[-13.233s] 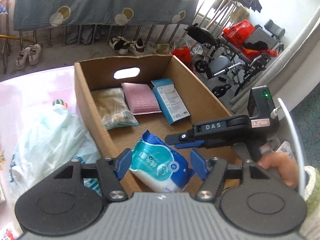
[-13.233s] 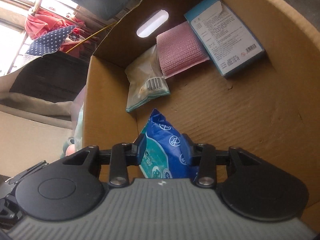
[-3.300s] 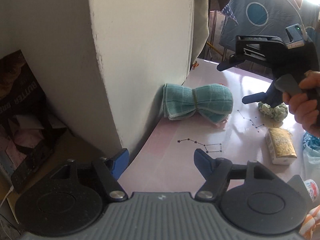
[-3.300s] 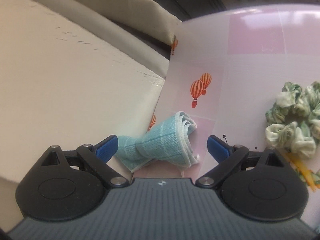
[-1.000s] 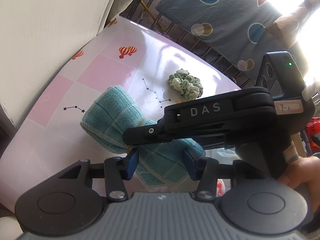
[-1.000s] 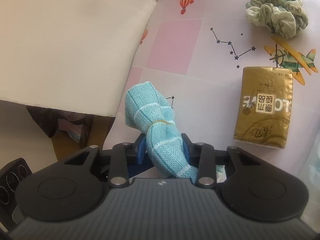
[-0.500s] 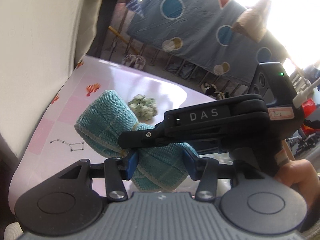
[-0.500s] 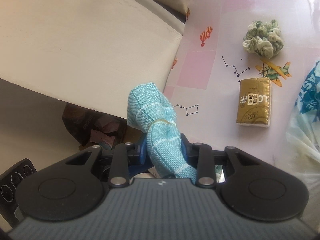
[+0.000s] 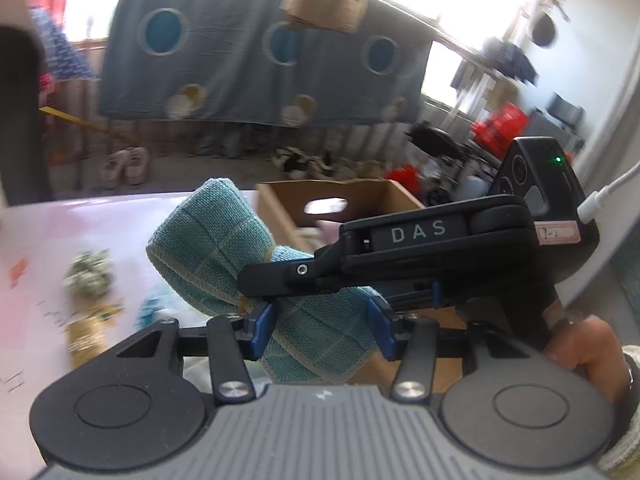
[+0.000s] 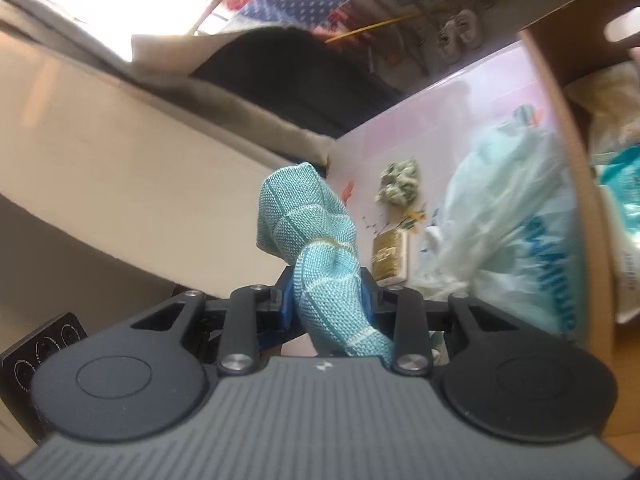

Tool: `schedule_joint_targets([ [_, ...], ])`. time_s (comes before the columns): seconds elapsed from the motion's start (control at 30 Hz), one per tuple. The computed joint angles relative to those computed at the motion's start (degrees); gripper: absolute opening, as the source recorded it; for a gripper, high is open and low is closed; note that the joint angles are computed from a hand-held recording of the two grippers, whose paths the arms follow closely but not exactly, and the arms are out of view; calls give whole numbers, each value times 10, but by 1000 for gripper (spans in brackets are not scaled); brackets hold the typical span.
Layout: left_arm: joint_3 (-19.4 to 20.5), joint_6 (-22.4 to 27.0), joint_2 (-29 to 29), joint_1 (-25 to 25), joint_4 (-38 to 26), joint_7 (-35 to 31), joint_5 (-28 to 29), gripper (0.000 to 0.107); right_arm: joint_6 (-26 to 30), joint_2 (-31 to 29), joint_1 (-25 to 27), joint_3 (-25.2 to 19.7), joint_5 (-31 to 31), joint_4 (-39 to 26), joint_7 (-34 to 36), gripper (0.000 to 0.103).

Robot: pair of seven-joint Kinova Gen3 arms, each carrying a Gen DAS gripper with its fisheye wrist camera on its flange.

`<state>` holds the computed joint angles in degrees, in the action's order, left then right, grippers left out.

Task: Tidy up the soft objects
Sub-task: 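Lift the towel and carry it into the cardboard box, then open the right gripper to drop the towel in the box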

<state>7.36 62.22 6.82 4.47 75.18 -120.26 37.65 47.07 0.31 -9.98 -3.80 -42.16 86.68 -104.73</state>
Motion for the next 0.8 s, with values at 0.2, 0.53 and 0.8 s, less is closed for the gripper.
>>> schedule_joint_targets([
  [0.2, 47, -27, 51, 97, -52, 48, -74, 60, 18, -112, 47, 62, 56, 84, -35, 30],
  [0.53, 52, -33, 100, 162, -81, 141, -166, 69, 32, -139, 116, 102, 236, 122, -76, 32],
  [0.8, 40, -26, 100, 139, -89, 169, -190, 69, 10, -86, 136, 58, 375, 129, -131, 49],
])
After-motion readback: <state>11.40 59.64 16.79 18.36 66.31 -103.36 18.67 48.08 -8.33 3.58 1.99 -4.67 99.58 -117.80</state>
